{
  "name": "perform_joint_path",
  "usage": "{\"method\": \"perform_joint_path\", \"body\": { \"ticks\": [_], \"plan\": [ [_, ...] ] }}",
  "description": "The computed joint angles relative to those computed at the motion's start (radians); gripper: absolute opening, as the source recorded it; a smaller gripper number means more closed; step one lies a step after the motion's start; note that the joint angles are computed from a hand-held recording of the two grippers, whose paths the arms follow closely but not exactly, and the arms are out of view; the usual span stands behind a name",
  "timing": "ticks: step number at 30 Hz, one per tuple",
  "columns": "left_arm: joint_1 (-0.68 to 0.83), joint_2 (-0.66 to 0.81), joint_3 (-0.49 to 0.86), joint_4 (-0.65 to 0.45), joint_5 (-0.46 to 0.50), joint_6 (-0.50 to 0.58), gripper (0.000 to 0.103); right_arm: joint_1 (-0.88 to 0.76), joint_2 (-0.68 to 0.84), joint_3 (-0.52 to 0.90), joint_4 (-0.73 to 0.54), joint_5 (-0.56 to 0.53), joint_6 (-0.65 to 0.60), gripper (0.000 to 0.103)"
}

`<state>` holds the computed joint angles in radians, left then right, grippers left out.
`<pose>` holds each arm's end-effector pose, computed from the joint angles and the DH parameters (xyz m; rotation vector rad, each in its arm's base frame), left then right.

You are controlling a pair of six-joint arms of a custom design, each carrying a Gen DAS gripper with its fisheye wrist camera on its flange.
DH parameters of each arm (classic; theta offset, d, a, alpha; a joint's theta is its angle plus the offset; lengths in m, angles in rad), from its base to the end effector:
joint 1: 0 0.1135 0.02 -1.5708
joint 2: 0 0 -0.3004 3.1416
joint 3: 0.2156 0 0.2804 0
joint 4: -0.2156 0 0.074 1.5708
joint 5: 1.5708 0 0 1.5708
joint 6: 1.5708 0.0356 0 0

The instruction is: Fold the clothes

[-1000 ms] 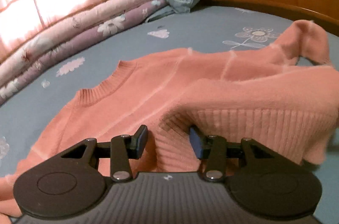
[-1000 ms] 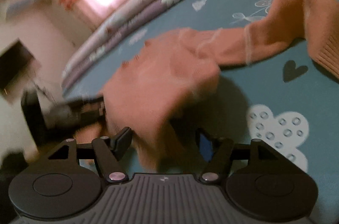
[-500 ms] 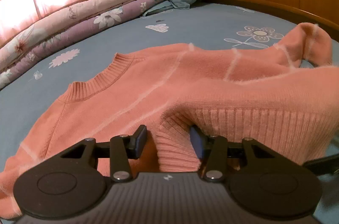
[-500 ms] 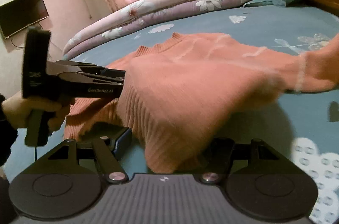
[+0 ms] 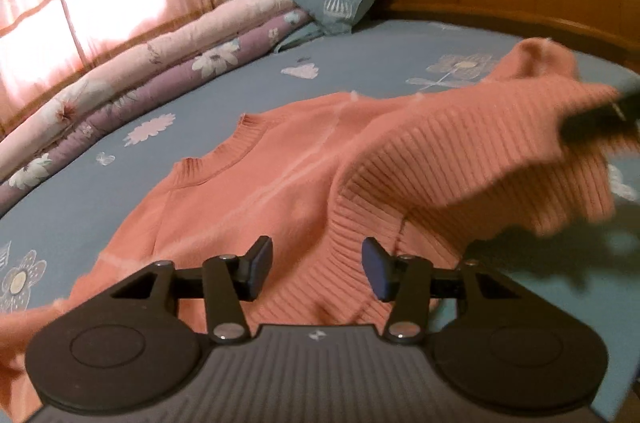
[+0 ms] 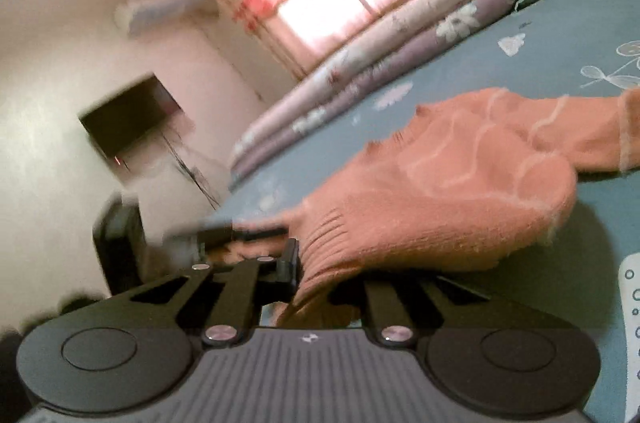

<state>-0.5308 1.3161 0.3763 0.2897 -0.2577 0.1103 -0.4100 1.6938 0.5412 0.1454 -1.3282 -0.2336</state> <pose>0.2121 -0.1140 0.1528 0.5570 2.1247 0.0509 0.2587 -0.0747 0.1159 -0.2639 1.9488 1.2485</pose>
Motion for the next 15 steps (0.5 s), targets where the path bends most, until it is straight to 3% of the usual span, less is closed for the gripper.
{"method": "perform_joint_path", "body": {
  "ticks": [4,9,11,15],
  "plan": [
    [-0.164,-0.047,-0.073,0.035,-0.136,0.036,0.062,-0.061,-0.052,0.001,-0.039,-0.087,0.010,0.015],
    [-0.366,0.180,-0.074,0.232,-0.355,0.153,0.067,-0.103,-0.039,0.013,0.004,-0.145,0.097,0.015],
    [-0.434,0.321,-0.069,0.396,-0.465,0.234,0.069,-0.108,-0.024,0.017,0.030,-0.142,0.129,0.015],
    [-0.521,0.663,-0.029,0.802,-0.692,0.505,0.073,-0.103,-0.005,0.007,0.127,-0.141,0.208,0.015]
  ]
}}
